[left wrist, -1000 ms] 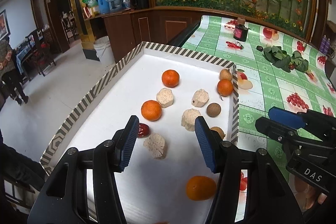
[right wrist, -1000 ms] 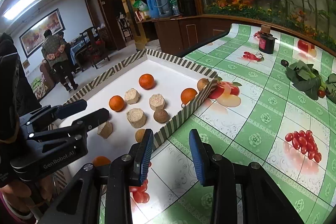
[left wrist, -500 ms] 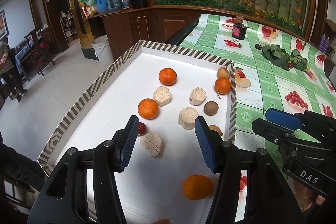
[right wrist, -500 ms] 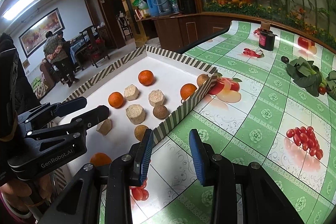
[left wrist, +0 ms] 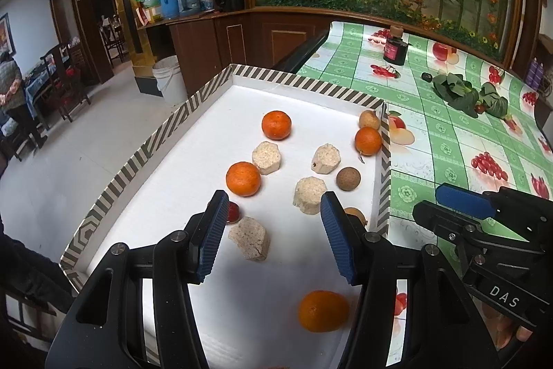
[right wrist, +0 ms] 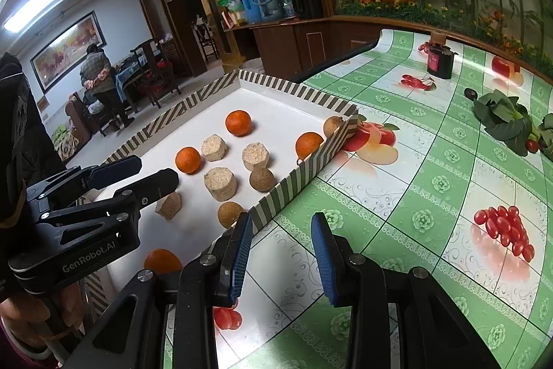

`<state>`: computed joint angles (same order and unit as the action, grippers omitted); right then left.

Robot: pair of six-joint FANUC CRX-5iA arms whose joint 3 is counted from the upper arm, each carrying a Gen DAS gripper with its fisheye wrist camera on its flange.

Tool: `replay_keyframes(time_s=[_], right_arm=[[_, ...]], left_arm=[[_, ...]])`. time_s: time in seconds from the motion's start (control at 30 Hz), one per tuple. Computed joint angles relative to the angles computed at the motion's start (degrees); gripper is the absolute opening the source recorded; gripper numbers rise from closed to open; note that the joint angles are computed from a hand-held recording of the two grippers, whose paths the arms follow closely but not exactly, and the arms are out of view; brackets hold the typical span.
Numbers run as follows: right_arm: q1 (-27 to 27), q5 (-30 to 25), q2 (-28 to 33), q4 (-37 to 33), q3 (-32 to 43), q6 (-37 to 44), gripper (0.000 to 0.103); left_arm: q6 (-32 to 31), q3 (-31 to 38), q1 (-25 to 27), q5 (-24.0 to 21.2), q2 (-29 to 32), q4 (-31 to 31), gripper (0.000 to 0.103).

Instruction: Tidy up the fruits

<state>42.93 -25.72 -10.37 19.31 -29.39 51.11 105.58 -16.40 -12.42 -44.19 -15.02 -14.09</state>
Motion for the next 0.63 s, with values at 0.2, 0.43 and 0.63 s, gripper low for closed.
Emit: replay_keyframes(time_s=[0.2,0.43,0.63], right_arm=[[-0.17,-0.39,0.56,-1.27,0.47,1.22,0.034],[-0.52,-0.39,0.55,-2.00,0.62,1.66,0.034],[-0.70,-1.05,0.75,-2.74,1.03,2.33,0.034]], left_arm=[[0.43,0.11,-0.23,0.03,0.15,-0.73,0.056],[2.29,0.28,-1.14,0.06,0.31,-3.06,0.056],[2.23,0.57,-1.65,-0.54,0.46,-2.89,0.056]])
